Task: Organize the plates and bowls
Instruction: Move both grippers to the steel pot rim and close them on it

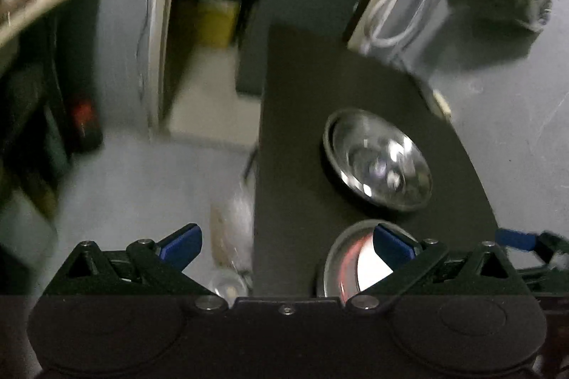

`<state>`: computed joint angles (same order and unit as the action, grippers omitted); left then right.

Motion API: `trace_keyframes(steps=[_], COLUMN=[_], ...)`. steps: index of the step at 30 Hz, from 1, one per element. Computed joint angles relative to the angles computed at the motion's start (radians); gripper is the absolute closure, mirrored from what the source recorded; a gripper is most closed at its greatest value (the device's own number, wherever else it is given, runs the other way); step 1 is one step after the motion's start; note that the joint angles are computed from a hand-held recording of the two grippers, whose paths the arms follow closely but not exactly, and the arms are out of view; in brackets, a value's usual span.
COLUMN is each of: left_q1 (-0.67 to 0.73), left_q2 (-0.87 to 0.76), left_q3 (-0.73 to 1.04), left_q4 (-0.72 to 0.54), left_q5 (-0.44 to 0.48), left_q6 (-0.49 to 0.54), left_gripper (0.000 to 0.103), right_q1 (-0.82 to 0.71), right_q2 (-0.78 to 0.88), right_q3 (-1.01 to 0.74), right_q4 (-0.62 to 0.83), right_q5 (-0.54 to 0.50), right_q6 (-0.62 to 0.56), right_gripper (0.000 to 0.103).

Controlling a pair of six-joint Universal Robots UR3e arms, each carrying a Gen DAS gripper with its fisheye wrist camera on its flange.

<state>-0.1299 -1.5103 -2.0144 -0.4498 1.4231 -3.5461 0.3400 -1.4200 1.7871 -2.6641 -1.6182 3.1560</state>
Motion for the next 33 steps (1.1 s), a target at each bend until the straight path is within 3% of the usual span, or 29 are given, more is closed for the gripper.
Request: trace_keyframes(steps=[4, 11, 15, 24, 28, 33], left_q1=[0.036, -0.015, -0.038, -0.151, -0.135, -0.117], left_q2=[-0.001, -0.052, -0.072, -0.163, -0.158, -0.139], left_q3=[0.013, 0.092, 0.115, 0.238, 0.223, 0.199], left_q4=[-0.101, -0.286, -0.298, -0.337, -0.317, -0.299], left_q5=[-0.073, -0.020, 0.010, 0.178, 0.148, 0.100], left_q6=[0.040, 0.117, 0.146, 0.226, 0.239, 0.248], left_gripper=[0.001, 0.002, 0.002, 0.002, 0.007, 0.017], right_q1=[0.013, -0.007, -0.012, -0.006, -0.011, -0.031], right_q2=[0.021, 0.022, 0.046, 0.097, 0.104, 0.094], right_q3=[-0.048, -0.061, -0.094, -0.161, -0.172, -0.160], right_q4=[0.120, 0.181, 0.215, 0.282, 0.303, 0.300], right_q5=[-0.043, 0.012, 0.035, 0.027, 0.037, 0.083], right_q6=[0.019, 0.022, 0.005, -0.008, -0.008, -0.011], right_gripper=[0.000, 0.000, 0.000, 0.000, 0.002, 0.012])
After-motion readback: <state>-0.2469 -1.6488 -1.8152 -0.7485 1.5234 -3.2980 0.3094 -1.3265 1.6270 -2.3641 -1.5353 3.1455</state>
